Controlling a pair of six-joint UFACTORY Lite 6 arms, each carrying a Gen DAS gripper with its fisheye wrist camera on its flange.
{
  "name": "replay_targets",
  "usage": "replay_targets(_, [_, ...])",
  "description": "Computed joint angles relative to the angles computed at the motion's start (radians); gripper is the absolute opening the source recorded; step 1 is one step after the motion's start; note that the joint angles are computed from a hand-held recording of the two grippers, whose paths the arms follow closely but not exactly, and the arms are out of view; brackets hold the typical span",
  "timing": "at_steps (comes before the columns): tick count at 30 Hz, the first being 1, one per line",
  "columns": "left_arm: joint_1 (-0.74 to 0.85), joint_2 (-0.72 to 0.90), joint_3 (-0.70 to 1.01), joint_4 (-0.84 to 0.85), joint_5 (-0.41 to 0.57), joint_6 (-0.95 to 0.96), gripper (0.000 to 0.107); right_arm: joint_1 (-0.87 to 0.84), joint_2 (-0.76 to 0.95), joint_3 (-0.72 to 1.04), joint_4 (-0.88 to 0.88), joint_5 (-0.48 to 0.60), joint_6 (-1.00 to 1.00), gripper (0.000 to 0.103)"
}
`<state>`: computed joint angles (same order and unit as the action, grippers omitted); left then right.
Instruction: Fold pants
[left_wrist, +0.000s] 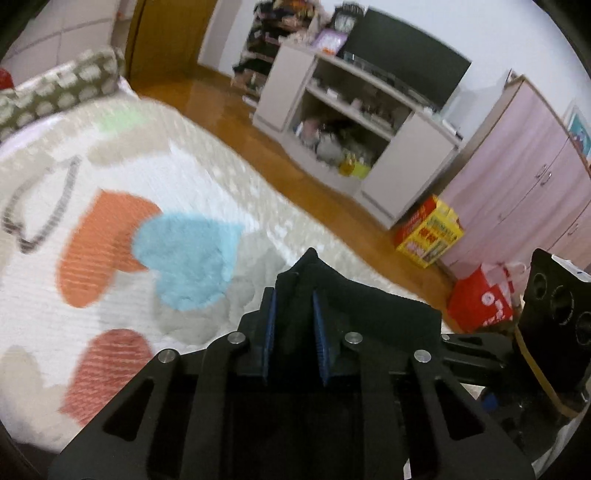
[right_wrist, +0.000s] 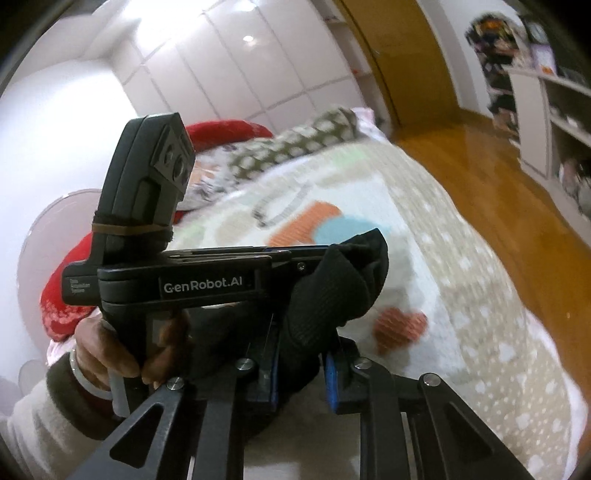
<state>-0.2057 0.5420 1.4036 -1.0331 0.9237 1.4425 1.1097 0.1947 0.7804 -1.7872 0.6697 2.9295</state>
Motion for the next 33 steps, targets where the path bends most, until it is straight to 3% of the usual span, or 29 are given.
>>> replay_targets(5, [0.246, -0.156, -0.061, -0.007, 0.149, 0.065, 0.018, 0.063, 0.082, 0.25, 0.121, 0.005, -0.295, 0.018])
replay_targets(9, [0.506, -0.142, -0.042, 0.025, 0.215, 0.068, 0.018, 0.083, 0.324, 0.56, 0.073, -0.097, -0.392, 0.018])
replay_targets(11, [0.649, -0.082, -0.009, 0.047, 0.191, 0.069, 0.018, 0.075, 0.505, 0.759, 0.053, -0.185, -0.394, 0.02])
replay_targets(13, [0.732, -0.029, 0.009, 0.077, 0.168, 0.05, 0.018, 0.038, 0.695, 0.968, 0.134, -0.369, -0.462, 0.045])
replay_targets(14, [0.769, 0.001, 0.024, 0.106, 0.171, 0.033, 0.018, 0.024, 0.761, 1.031, 0.179, -0.458, -0.484, 0.046])
replay_targets(16, [0.825, 0.013, 0.001, 0.134, 0.145, 0.039, 0.018, 0.033, 0.768, 1.031, 0.148, -0.512, -0.429, 0.046])
replay_targets(19, [0.889, -0.004, -0.052, 0.137, 0.118, 0.114, 0.018, 0.077, 0.601, 0.833, 0.054, -0.398, -0.354, 0.047])
replay_targets(22, [0.924, -0.042, -0.111, 0.113, 0.138, 0.165, 0.018, 0.106, 0.486, 0.723, 0.287, -0.208, -0.575, 0.047])
replay_targets(24, [0.925, -0.115, -0.211, 0.091, 0.134, 0.21, 0.018, 0.081, 0.472, 0.717, 0.378, -0.15, -0.652, 0.047])
replay_targets(27, [0.887, -0.221, -0.366, 0.036, 0.079, 0.278, 0.018, 0.002, 0.575, 0.868, 0.519, -0.177, -0.872, 0.047])
replay_targets(29, [0.833, -0.263, -0.434, 0.024, -0.002, 0.29, 0.018, -0.026, 0.703, 1.047, 0.672, -0.12, -1.081, 0.047])
replay_targets(31, [0.778, -0.276, -0.497, 0.004, -0.158, 0.284, 0.018, -0.052, 0.82, 1.205, 0.826, -0.056, -1.29, 0.047])
replay_targets(33, [0.79, -0.254, -0.511, -0.03, -0.181, 0.318, 0.028, -0.087, 0.949, 1.378, 0.982, 0.025, -1.474, 0.047])
